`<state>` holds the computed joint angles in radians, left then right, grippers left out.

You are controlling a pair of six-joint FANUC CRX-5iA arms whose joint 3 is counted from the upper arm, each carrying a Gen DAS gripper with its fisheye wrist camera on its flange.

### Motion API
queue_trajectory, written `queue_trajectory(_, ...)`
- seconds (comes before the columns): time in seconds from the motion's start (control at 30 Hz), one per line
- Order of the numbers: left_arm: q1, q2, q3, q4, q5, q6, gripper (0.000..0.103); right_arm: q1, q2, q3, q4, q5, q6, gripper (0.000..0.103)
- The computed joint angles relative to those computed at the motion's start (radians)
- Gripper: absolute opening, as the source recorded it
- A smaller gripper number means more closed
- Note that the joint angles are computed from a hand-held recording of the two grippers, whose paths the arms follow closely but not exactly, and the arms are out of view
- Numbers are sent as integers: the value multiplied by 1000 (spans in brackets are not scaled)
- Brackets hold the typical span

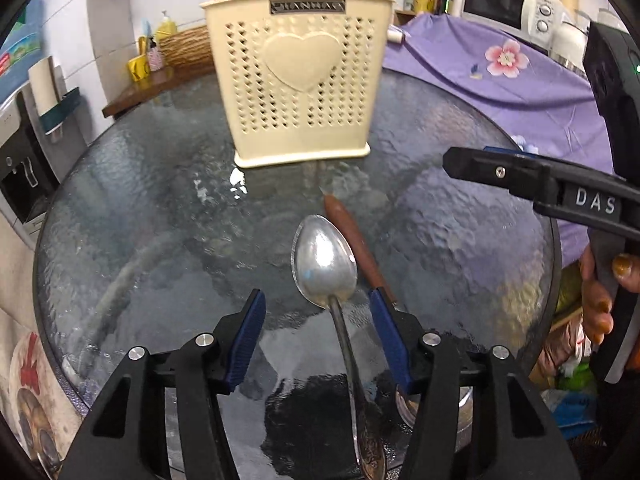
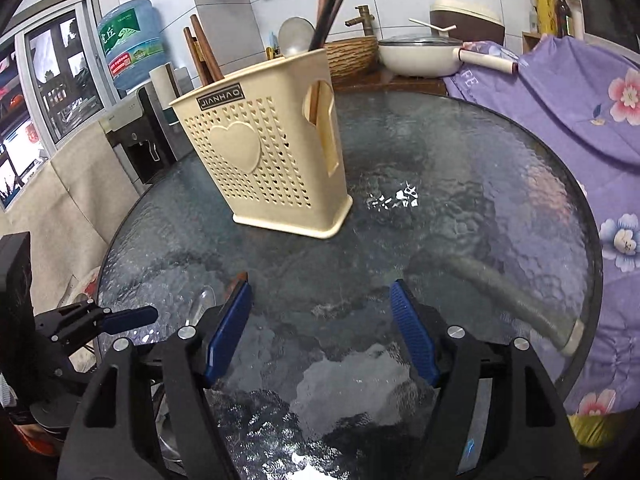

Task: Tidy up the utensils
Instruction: 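Move the left tool to the metal spoon while the right tool approaches the wooden-handled spoon, then close the left tool on the metal spoon while the right tool closes on the wooden-handled spoon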

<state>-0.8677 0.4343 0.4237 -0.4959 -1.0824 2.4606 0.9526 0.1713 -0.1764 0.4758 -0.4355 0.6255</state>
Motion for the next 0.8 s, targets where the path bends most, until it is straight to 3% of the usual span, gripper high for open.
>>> queue_trajectory(0.13, 9, 19, 14, 30, -13, -29, 47, 2, -3, 5, -27, -1, 17, 72)
queue_trajectory(0.23, 11, 27, 24, 30, -19, -30, 46, 3, -10, -3, -12, 7, 0, 78)
queue_trajectory(0.8, 18, 90, 124, 1, -80, 6, 42, 2, -6, 9, -54, -27, 7, 78)
